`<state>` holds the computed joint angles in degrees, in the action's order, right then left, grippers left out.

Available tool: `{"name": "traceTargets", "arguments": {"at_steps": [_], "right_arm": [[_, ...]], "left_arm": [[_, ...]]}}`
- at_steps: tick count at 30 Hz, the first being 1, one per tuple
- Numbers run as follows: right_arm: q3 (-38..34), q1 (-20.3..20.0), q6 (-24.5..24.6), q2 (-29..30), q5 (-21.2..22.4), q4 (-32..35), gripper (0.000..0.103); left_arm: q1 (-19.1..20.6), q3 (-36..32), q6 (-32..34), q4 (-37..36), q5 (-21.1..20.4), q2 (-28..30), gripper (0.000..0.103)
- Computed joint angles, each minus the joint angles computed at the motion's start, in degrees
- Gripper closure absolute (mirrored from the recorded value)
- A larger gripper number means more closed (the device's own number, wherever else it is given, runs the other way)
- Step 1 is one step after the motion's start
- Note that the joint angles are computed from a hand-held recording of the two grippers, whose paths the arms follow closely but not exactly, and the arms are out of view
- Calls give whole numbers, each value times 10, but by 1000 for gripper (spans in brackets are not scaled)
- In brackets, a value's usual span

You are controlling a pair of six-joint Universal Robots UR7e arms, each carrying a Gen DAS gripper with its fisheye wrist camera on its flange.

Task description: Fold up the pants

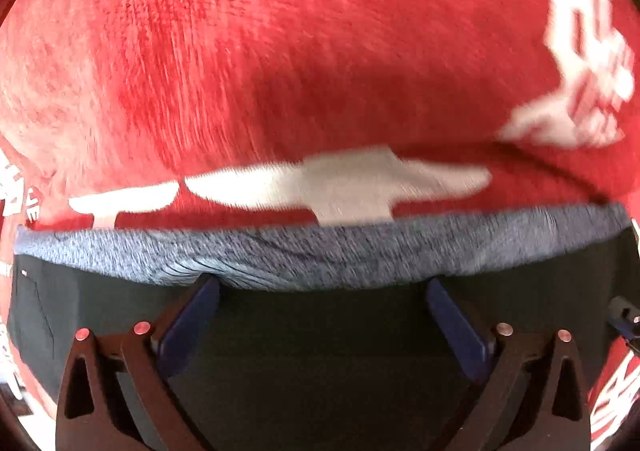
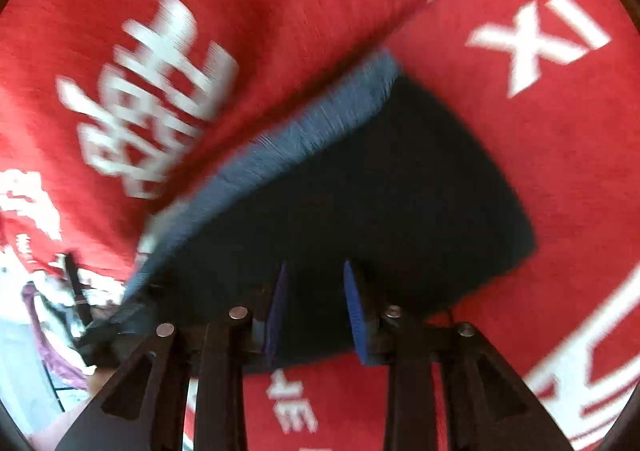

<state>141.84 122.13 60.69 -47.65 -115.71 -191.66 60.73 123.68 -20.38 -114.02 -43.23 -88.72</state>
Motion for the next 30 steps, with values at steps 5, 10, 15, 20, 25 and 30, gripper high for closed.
{"name": "traceTargets", "arguments": {"at_steps": [5, 10, 15, 20, 25, 30], "right_arm": [[3, 21, 36, -20, -24, 13, 69], [-17, 81, 38, -30, 30, 52, 61], [-87, 120, 62, 82, 137, -38, 60], [-235, 153, 92, 242, 237, -110, 60], [-361, 179, 125, 339, 212, -78, 60], [-408, 188, 189, 359, 199, -18, 60]], "left_arm": [[2, -26, 1, -2, -4, -2, 0], [1, -13, 66, 56, 22, -93, 0], [56, -36, 124, 116, 67, -168, 0], [153, -78, 224, 95, 104, -183, 0], [258, -125, 331, -4, 64, -169, 0], [294, -150, 325, 5, -7, -167, 0]]}}
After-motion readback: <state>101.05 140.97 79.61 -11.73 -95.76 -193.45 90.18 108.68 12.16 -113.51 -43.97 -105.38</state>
